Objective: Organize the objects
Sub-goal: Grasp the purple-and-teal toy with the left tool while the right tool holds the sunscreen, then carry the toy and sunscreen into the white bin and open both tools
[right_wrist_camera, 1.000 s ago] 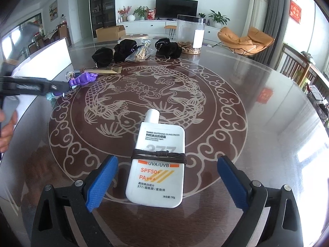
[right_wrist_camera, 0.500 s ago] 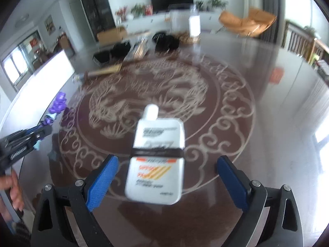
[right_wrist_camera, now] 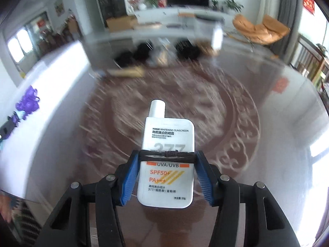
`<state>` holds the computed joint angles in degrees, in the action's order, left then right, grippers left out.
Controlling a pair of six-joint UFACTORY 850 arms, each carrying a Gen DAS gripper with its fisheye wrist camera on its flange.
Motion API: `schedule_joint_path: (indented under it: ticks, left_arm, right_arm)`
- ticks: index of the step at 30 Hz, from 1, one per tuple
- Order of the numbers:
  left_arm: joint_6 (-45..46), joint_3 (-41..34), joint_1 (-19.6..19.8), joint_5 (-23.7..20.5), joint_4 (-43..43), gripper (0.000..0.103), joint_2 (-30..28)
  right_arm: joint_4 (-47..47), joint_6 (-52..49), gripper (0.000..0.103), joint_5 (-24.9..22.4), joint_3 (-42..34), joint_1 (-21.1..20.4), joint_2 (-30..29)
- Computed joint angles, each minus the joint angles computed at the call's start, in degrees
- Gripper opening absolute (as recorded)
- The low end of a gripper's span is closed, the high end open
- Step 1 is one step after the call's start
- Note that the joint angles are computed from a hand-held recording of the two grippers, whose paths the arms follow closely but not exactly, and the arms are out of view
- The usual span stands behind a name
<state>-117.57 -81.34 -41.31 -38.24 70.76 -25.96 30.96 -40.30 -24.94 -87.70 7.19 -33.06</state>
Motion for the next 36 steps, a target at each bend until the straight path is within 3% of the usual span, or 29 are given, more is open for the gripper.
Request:
schedule_joint_path:
  ticks: [5,9,13,17,18,19,20,21,22,24,26,29,36]
  left_arm:
    - [-3.6,7.9,1.4,-4.5,1.1,0.022,8.3]
    - [-3.6,15.1,4.0,-8.0,-3.0,0.022,15.0]
    - [-1.9,20.6,7.0,-8.2,-8.9,0.022,18.8]
    - [1.9,22.0,9.1,-8.3,-15.1,0.024,18.4]
    - [4.2,21.8,9.7,-8.3,-17.7,0.033,17.9]
    - [6.7,21.4,10.3,-8.4,-20.5,0.044,17.2]
    - [7.4,21.2,10.6,-8.7,-21.2,0.071,16.7]
    - [6.9,21.0,10.1,-10.1,-20.8,0.087,16.1]
    - [5.1,20.8,9.1,-12.8,-18.8,0.089,15.7]
    - [3.8,20.2,7.8,-15.6,-17.2,0.090,14.8]
    - [2.2,20.1,7.2,-16.5,-16.2,0.090,14.5]
    - [0.0,18.9,5.6,-18.3,-14.0,0.090,13.9]
    - [2.0,13.6,3.3,-21.6,-12.7,0.090,11.0]
  right_arm:
    - [13.3,-10.8,0.054,-3.2,-2.7,4.1,2.6]
    - [20.2,-16.2,0.054,-7.8,-7.0,10.0,2.3]
    - [23.1,-18.4,0.054,-12.4,-11.3,16.3,0.3]
    - [21.7,-17.3,0.055,-15.1,-15.2,21.8,-3.5]
    - [20.1,-15.2,0.057,-16.5,-16.8,22.8,-5.1]
    - [17.8,-12.8,0.064,-17.5,-18.3,23.6,-6.5]
    - [14.8,-9.8,0.073,-18.3,-19.7,24.4,-7.8]
    - [12.6,-7.4,0.074,-18.3,-20.3,24.8,-8.6]
    - [12.4,-6.7,0.074,-17.9,-19.7,24.9,-8.5]
    - [14.0,-8.6,0.078,-16.5,-17.2,24.4,-7.2]
    - [15.8,-12.1,0.088,-12.9,-12.8,23.8,-4.4]
    - [19.2,-18.7,0.088,-8.2,-6.1,22.4,0.1]
    - [22.8,-25.5,0.090,-2.9,-1.5,18.9,2.9]
